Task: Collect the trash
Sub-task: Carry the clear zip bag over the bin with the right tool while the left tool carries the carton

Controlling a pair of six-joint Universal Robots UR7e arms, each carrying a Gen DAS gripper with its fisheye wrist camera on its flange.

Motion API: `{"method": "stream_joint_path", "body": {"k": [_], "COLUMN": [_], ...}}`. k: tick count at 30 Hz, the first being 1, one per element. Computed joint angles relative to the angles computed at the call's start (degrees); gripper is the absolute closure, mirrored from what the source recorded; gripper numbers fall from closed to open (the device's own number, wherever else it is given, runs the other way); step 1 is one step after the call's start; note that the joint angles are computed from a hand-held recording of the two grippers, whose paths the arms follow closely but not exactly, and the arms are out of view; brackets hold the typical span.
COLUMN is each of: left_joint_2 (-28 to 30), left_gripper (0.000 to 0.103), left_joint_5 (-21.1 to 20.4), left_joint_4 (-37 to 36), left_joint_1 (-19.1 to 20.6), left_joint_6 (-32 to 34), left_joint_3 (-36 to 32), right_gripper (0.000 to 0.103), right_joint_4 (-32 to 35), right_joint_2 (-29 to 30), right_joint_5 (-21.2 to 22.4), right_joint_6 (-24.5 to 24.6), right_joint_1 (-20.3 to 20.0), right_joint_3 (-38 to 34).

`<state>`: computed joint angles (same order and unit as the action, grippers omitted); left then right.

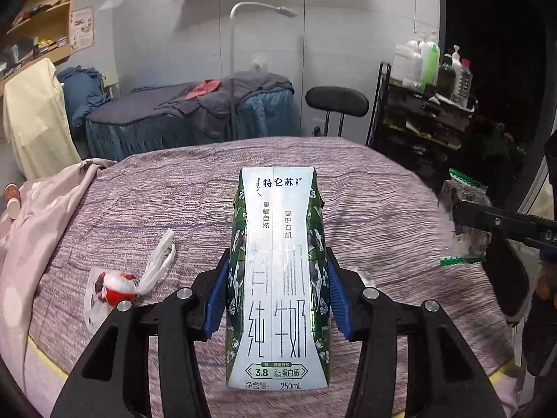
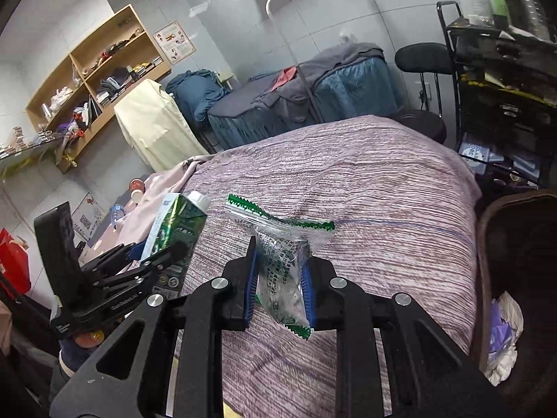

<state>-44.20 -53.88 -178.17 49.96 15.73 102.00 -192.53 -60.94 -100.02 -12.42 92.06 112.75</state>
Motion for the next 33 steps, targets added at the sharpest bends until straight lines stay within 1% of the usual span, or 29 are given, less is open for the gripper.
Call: {"method": "stream_joint_path", "body": {"k": [6,10,13,24,29,33], "left_joint_2": [-0.9,-0.6,-0.4,1.1,2.5,3.3], "left_gripper": [0.054,0.054,0.054,0.054,0.054,0.054], "left_joint_5": [-0.2,-0.3,-1.2,-4.8,-6.4,-7.9], "left_joint_4": [-6.3,-7.9,-8.3,-10.2,-10.2,-9.9], "left_joint_1": [-2.7,-4.4,-5.4,-8.7,-10.0,-10.6], "left_joint_6": [-2.5,-4.0,-5.3,-8.5,-9.5,-10.4], "left_joint_3": [5.3,7.2,8.1,9.7,9.3,8.9], "right_gripper": [0.08,0.08,0.08,0.08,0.08,0.08], "right_joint_4": [-6.0,-9.3,-11.8,-15.9,-16.7,-17.2], "right_joint_2": [-4.4,-7.6,-10.2,-17.6,-20.5,-21.9], "right_joint_5": [-0.1,0.3,0.2,0.6,1.2,1.1], "right_joint_6": [-1.2,-1.3,-1.2,-0.1,0.2,0.0], "right_joint_1": [-1.1,-2.5,-4.2,-10.5,-13.1,-14.4], "right_joint_3": [7.1,11.6,15.0,22.9,24.9,25.8]}}
